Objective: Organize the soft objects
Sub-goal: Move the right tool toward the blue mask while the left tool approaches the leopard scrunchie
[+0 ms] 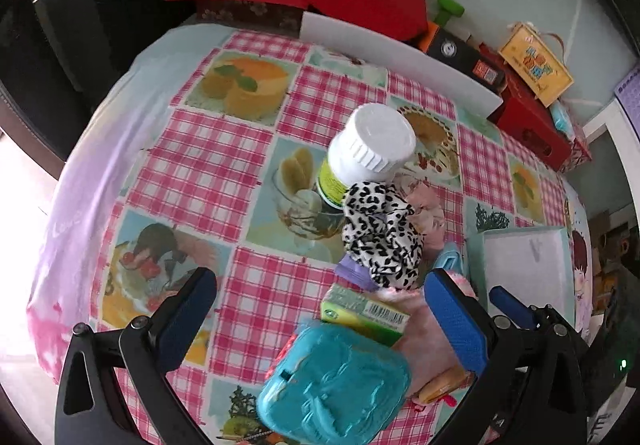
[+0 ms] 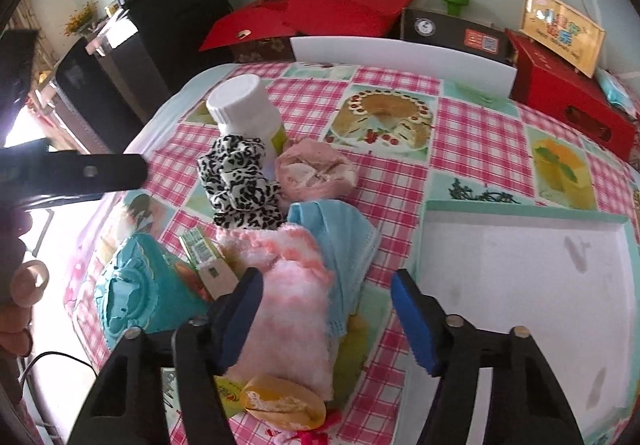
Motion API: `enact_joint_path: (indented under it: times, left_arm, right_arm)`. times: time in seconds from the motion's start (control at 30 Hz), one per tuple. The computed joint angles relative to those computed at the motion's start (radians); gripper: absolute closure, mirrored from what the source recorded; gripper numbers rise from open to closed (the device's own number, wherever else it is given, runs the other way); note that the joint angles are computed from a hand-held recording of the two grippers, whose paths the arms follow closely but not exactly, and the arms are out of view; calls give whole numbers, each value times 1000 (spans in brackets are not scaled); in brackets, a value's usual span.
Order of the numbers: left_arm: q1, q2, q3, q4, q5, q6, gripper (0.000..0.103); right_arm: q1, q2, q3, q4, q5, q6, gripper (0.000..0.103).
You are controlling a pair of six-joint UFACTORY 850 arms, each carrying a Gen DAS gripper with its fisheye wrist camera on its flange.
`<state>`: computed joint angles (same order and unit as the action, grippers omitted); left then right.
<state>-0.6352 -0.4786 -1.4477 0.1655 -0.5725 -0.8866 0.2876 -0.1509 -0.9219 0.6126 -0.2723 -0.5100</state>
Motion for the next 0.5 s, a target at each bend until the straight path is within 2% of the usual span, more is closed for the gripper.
enact_joint_path:
  times: [0.1,0.23,0.5]
  left_arm:
    - [2,-35,-44,-28,-32,33,0]
    - [15,-56,-67,-91,-18,70,0]
    - [23,-129,-145,-155,-57,107,0]
  right_arm:
    - [-11,-4,-1,83,-7,-97,38]
    - [-53,-4,-4,249,-23,-238,38]
    - [-87,-53,-57,284,-40,-227,38]
